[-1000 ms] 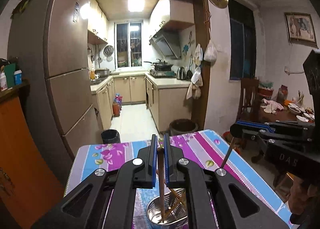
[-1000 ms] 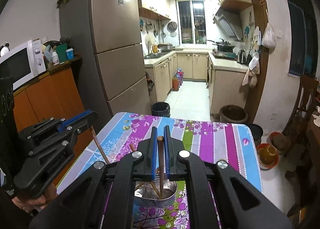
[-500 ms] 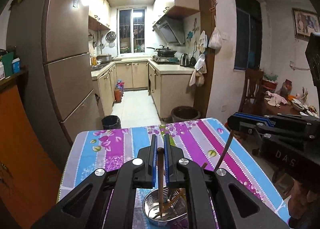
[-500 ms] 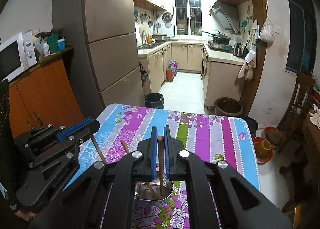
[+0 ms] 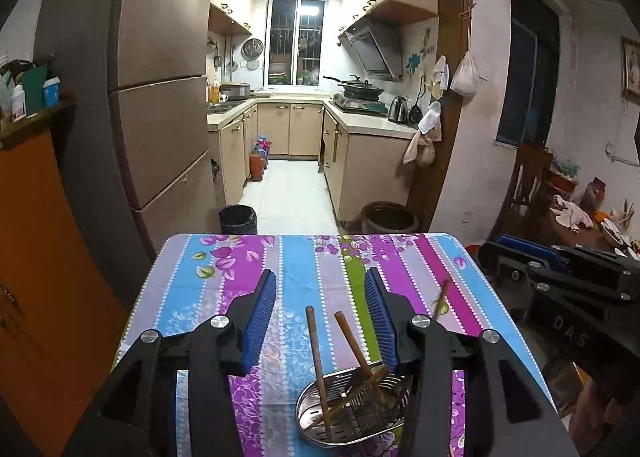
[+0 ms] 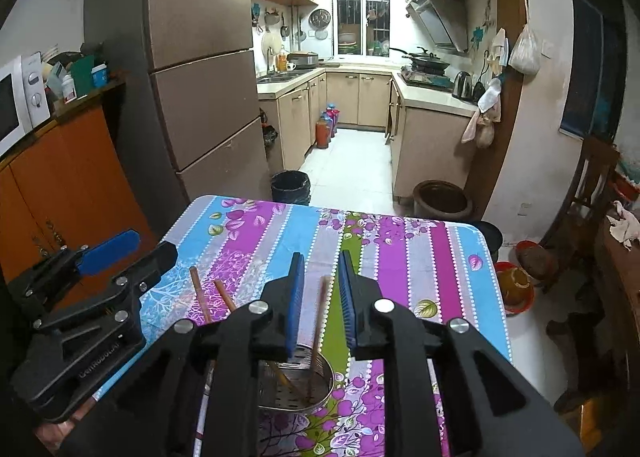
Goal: Organize utensils
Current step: 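Lift both open tools up out of the blue holder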
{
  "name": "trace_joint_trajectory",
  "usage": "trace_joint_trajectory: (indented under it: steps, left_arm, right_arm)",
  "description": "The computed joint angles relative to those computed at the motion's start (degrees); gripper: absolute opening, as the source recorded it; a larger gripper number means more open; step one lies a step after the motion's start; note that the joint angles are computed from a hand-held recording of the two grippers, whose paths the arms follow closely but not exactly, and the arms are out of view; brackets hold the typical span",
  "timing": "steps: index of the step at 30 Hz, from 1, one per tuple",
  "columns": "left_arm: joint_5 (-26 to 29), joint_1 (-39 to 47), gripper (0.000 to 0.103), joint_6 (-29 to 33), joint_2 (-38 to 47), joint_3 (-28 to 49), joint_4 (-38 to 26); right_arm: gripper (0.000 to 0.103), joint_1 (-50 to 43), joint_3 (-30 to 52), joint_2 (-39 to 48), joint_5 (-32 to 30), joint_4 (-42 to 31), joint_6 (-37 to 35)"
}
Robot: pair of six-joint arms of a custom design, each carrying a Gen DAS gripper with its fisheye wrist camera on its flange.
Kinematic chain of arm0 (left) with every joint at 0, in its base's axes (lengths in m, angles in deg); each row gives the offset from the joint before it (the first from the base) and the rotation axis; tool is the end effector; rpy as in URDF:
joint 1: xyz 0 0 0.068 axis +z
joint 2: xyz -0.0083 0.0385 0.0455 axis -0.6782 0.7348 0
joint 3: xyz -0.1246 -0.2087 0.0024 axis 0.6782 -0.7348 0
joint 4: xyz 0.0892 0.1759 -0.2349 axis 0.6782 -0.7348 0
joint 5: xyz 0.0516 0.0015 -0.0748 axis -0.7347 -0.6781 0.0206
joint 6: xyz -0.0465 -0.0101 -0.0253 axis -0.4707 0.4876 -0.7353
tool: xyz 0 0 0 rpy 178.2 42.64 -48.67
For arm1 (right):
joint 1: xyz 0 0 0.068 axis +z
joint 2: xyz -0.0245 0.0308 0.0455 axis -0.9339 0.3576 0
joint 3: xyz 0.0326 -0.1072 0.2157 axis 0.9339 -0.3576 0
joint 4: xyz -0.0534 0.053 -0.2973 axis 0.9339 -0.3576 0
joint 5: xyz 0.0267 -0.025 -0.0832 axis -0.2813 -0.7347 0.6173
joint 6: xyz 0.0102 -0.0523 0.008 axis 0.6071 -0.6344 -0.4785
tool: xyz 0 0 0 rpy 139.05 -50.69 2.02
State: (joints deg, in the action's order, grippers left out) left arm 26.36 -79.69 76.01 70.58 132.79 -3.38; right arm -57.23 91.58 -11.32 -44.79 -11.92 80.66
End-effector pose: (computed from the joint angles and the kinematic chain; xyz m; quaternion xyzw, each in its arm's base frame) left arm 0.2696 -0.1906 0.3303 0.1075 0.8633 -0.0924 0.4844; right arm 0.2564 0.0488 0.3377 -0.0067 0.8939 0.0133 0.4480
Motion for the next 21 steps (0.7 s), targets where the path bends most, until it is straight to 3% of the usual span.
trace_joint_trajectory:
  steps: [11,21]
  left_arm:
    - [-4.03,-3.02,0.047,-0.54,-4.07,-3.44,-0.37]
    - [-10.27,-9.57,0.047,-2.62,-12.02,-10.61,-0.92]
  right_arm:
    - [0.016,2.79,-1.85,-2.58,2.92,-0.22,0.64]
    - [0.016,5.69,-10.19,-13.23,5.03,-0.34,2.2]
